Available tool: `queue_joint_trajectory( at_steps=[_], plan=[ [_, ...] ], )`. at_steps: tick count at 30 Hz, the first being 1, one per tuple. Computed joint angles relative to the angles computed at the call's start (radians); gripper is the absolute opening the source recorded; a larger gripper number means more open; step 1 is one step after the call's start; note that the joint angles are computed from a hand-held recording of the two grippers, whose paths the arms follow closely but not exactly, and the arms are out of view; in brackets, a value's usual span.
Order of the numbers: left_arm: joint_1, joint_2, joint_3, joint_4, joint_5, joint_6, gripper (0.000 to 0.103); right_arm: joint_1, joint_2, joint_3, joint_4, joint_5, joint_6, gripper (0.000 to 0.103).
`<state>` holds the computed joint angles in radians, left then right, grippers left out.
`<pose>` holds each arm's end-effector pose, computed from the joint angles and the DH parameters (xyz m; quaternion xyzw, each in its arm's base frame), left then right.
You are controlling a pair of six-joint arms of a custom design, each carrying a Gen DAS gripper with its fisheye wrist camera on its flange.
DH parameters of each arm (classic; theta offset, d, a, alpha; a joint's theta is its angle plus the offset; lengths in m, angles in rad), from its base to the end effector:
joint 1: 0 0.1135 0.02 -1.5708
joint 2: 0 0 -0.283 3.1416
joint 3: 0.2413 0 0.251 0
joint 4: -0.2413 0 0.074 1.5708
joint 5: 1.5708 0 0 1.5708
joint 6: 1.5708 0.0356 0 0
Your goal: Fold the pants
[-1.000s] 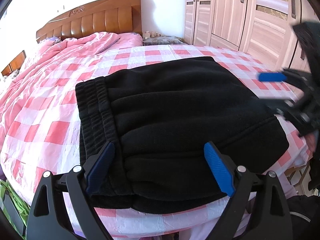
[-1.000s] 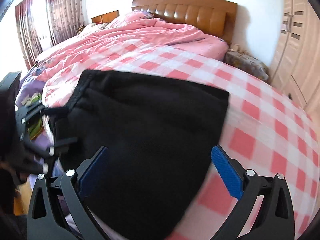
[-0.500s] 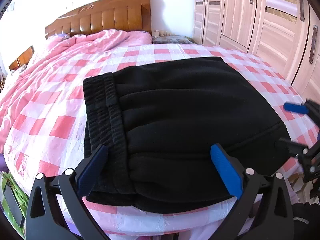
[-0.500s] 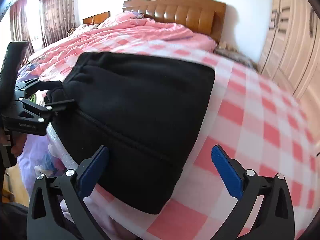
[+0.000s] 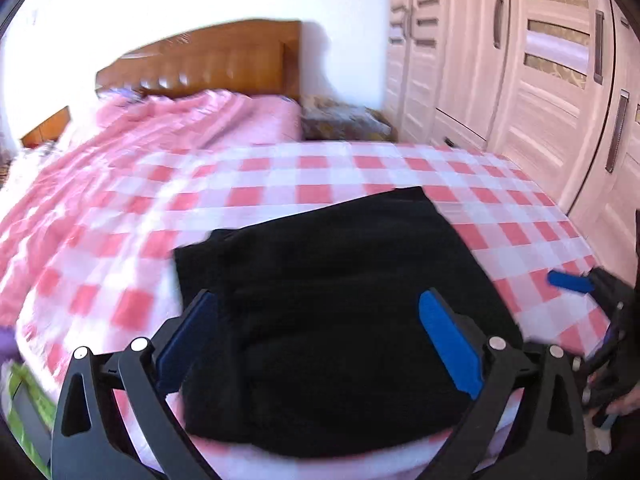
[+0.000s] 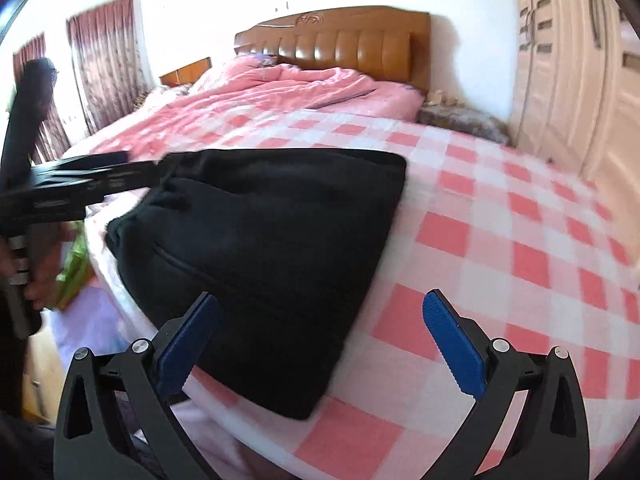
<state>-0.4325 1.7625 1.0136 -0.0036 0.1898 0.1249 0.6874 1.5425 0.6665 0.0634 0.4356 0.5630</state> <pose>0.3357 -0.1624 0.1948 0.2875 0.8677 -0.1466 0.3780 0.2315 0.1706 0.1704 0.0234 0.9103 0.0487 0.4105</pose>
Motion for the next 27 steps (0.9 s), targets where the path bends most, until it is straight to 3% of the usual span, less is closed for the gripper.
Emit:
queue_joint_trajectory(
  at_steps=[2, 5, 9, 13, 16, 19, 22, 23, 26, 27],
  plan=[
    [-0.009, 0.167, 0.202, -0.16, 0.012, 0.019, 0.101, -0.021, 0.035, 0.006, 0.066, -0.082, -0.042, 0.099],
    [-0.006, 0.314, 0.35, -0.252, -0.059, 0.022, 0.1, -0.023, 0.117, 0.044, 0.084, -0.156, -0.086, 0.099],
    [0.061, 0.311, 0.281, -0.169, 0.066, 0.06, 0.101, -0.021, 0.194, 0.044, 0.09, -0.161, -0.102, 0.099],
    [0.033, 0.31, 0.244, -0.117, 0.004, 0.084, 0.101, -0.099, 0.204, -0.019, 0.188, -0.332, -0.012, 0.099],
    [0.019, 0.292, 0.256, -0.149, -0.016, 0.064, 0.1, -0.058, 0.133, 0.011, 0.077, -0.235, -0.049, 0.099],
    [0.046, 0.234, 0.246, -0.168, 0.063, 0.039, 0.1, -0.078, 0.031, 0.02, 0.031, -0.183, -0.125, 0.099],
    [0.06, 0.231, 0.304, -0.195, 0.068, 0.025, 0.101, -0.174, 0.06, 0.147, -0.049, -0.17, -0.175, 0.099],
    [0.06, 0.258, 0.351, -0.225, 0.053, 0.028, 0.101, -0.204, 0.088, 0.187, -0.053, -0.201, -0.195, 0.099],
    [0.065, 0.374, 0.518, -0.36, 0.065, 0.042, 0.101, -0.31, 0.271, 0.387, -0.078, -0.451, -0.297, 0.099],
    [0.065, 0.42, 0.568, -0.4, 0.052, 0.051, 0.101, -0.322, 0.314, 0.433, -0.094, -0.489, -0.325, 0.099]
  ],
)
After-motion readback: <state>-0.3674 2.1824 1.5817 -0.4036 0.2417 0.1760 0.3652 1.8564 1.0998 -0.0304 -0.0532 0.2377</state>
